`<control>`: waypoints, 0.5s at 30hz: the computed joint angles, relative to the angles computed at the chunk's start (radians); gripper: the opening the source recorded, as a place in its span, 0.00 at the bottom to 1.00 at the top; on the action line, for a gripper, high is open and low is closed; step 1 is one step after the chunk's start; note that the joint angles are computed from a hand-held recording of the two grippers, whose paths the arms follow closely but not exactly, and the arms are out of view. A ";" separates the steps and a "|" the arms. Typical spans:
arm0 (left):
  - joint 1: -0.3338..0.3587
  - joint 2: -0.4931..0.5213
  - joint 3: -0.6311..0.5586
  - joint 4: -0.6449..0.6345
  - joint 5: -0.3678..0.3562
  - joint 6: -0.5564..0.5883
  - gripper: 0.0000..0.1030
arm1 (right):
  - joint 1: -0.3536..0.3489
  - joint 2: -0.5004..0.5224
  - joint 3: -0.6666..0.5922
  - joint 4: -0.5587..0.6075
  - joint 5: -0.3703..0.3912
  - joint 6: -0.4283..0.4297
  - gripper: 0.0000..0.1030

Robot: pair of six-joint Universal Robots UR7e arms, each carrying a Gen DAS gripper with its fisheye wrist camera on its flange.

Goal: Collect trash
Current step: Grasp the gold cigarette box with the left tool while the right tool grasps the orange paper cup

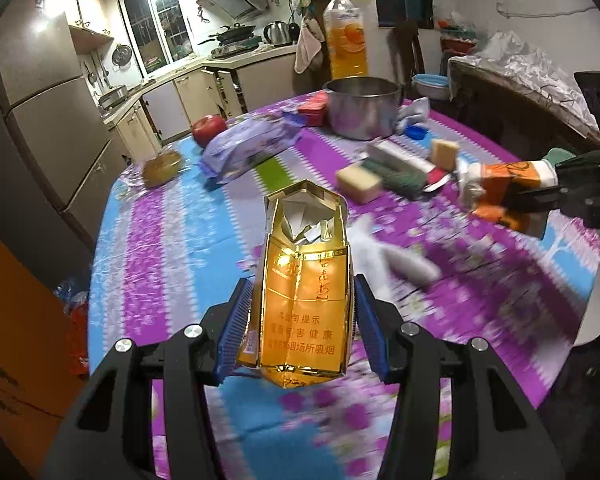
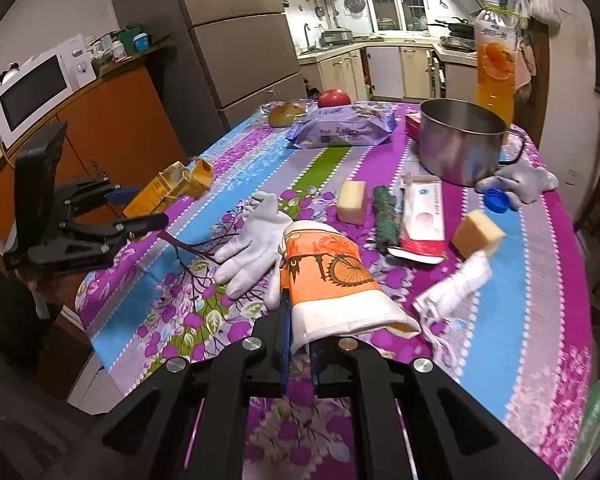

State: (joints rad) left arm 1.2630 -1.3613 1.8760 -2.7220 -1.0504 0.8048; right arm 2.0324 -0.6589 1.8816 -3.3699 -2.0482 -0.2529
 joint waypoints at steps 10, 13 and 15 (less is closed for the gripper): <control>-0.112 0.030 0.106 -0.038 0.017 -0.116 0.48 | 0.047 -0.082 0.111 -0.046 -0.098 0.027 0.08; -0.143 0.048 0.121 -0.041 0.015 -0.130 0.48 | 0.055 -0.102 0.138 -0.053 -0.125 0.030 0.08; -0.163 0.063 0.125 -0.043 0.020 -0.141 0.48 | 0.061 -0.124 0.162 -0.051 -0.156 0.037 0.08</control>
State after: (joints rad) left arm 1.0998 -1.2981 2.0008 -2.7645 -1.0300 0.6638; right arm 2.0938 -0.7833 2.0439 -3.4204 -2.2041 -0.2162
